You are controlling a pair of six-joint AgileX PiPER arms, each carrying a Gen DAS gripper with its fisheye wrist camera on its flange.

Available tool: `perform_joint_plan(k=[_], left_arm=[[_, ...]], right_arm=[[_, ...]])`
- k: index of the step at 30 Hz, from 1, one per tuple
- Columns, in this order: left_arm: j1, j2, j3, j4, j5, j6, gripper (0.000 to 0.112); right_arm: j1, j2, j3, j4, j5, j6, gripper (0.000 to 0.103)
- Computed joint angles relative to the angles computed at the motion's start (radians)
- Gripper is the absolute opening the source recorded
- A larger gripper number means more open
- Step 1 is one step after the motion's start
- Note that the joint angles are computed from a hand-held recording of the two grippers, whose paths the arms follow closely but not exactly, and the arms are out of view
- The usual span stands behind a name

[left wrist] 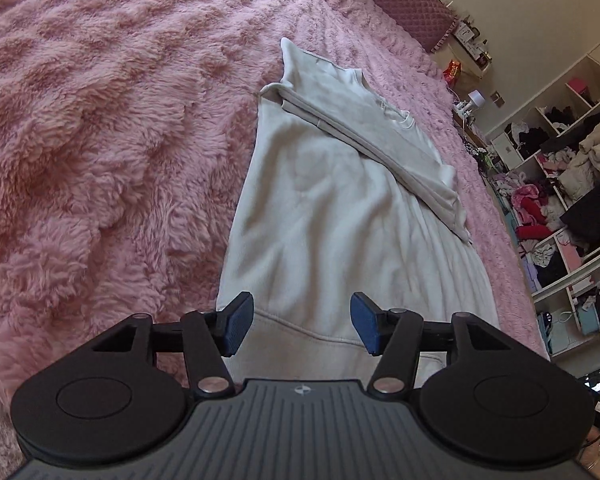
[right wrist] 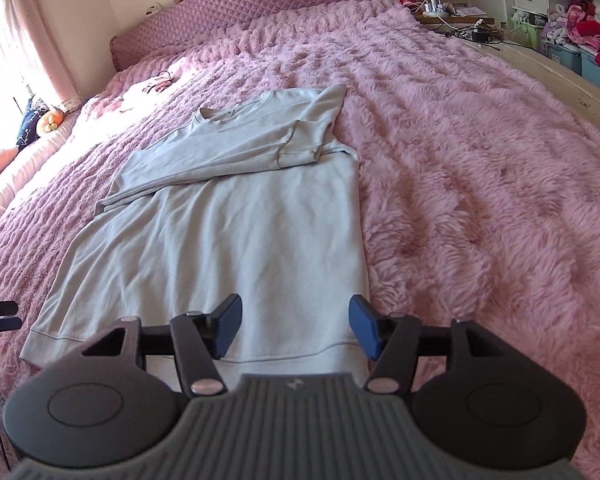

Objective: Fold small clothes
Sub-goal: 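Fold the side edge inward with the right gripper and release, smoothing the hem, then grasp the sweatshirt hem with both grippers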

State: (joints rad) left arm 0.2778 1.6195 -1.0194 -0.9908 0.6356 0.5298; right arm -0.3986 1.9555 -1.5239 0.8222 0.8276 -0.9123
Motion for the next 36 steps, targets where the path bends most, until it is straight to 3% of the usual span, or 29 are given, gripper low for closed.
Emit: perform_joint_plan(k=[6,9,12,17,25,27,36], left_arm=[[0.081,0.02,0.1,-0.208,0.055,0.197,0.065],[0.11,0.054,0.098,-0.272,0.096,0.249,0.074],[0.11,0.086,0.066,-0.246,0.109,0.221,0.074],[0.098,0.096,0.051,-0.197,0.057,0.163,0.074],[0.111,0.189,-0.004,-0.231,0.16,0.204,0.074],[0.094,0.206,-0.017,-0.226,0.151,0.196,0.074],[0.104,0.276,-0.052,-0.311,0.195,0.189,0.075]], right_arm=[[-0.043,0.014,0.031,-0.016,0.027,0.007,0.057],[-0.038,0.034,0.019,-0.03,0.039,0.03,0.057],[-0.029,0.061,-0.009,-0.042,0.064,0.071,0.057],[-0.014,0.075,-0.033,-0.069,0.079,0.103,0.058],[-0.032,0.1,-0.056,-0.029,0.118,0.092,0.063],[-0.044,0.112,-0.068,-0.001,0.144,0.092,0.068],[-0.042,0.144,-0.105,0.013,0.174,0.117,0.068]])
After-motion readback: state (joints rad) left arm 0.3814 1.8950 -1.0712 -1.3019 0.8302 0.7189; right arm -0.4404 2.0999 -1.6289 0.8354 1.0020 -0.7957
